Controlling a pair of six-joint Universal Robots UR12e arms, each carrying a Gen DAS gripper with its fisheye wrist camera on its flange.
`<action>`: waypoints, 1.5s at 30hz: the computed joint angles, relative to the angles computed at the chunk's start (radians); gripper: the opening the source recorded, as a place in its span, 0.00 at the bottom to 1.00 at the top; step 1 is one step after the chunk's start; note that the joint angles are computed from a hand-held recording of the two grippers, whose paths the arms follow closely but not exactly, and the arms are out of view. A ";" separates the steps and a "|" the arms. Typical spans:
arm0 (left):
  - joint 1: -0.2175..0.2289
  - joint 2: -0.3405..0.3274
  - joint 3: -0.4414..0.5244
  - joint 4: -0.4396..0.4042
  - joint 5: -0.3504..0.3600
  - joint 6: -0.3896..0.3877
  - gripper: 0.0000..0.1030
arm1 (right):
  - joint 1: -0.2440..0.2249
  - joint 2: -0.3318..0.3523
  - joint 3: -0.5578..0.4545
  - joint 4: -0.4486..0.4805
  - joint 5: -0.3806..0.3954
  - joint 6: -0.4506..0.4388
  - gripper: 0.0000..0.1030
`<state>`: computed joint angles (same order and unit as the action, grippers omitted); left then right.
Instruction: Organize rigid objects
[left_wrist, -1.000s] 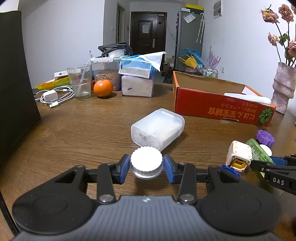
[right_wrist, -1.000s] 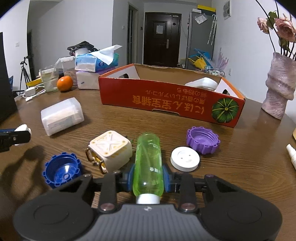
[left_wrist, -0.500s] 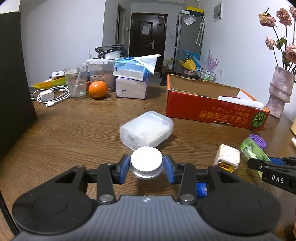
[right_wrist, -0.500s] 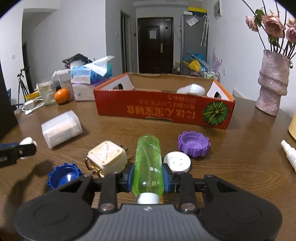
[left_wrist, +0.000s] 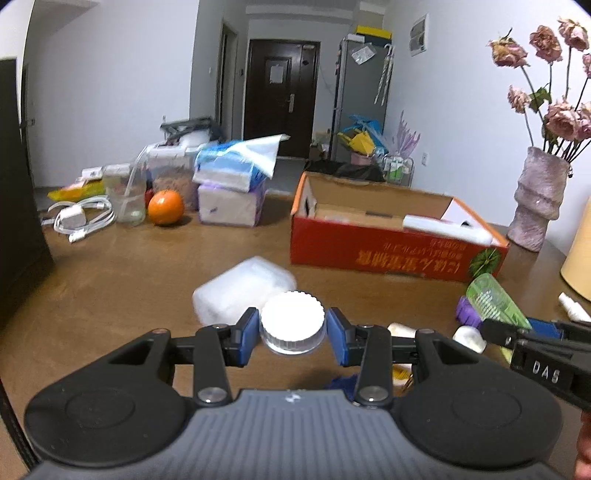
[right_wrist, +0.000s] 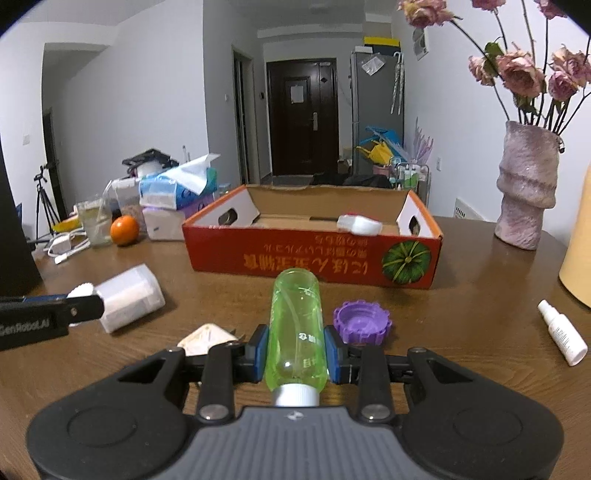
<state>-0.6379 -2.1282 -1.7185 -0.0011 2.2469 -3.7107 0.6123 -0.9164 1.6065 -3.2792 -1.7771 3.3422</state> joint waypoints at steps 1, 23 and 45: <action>-0.001 -0.003 0.008 0.005 0.003 0.008 0.40 | -0.001 -0.002 0.001 -0.006 -0.001 0.001 0.29; 0.009 -0.085 0.186 0.025 -0.014 0.069 0.40 | -0.033 -0.002 -0.035 -0.064 -0.039 -0.028 0.29; 0.052 -0.174 0.339 0.015 -0.030 0.106 0.40 | -0.079 0.059 -0.155 -0.018 -0.005 -0.010 0.29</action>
<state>-0.5858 -2.3017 -1.3799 0.0142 2.2171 -3.6043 0.5334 -0.8571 1.4518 -3.2972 -1.7826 3.3317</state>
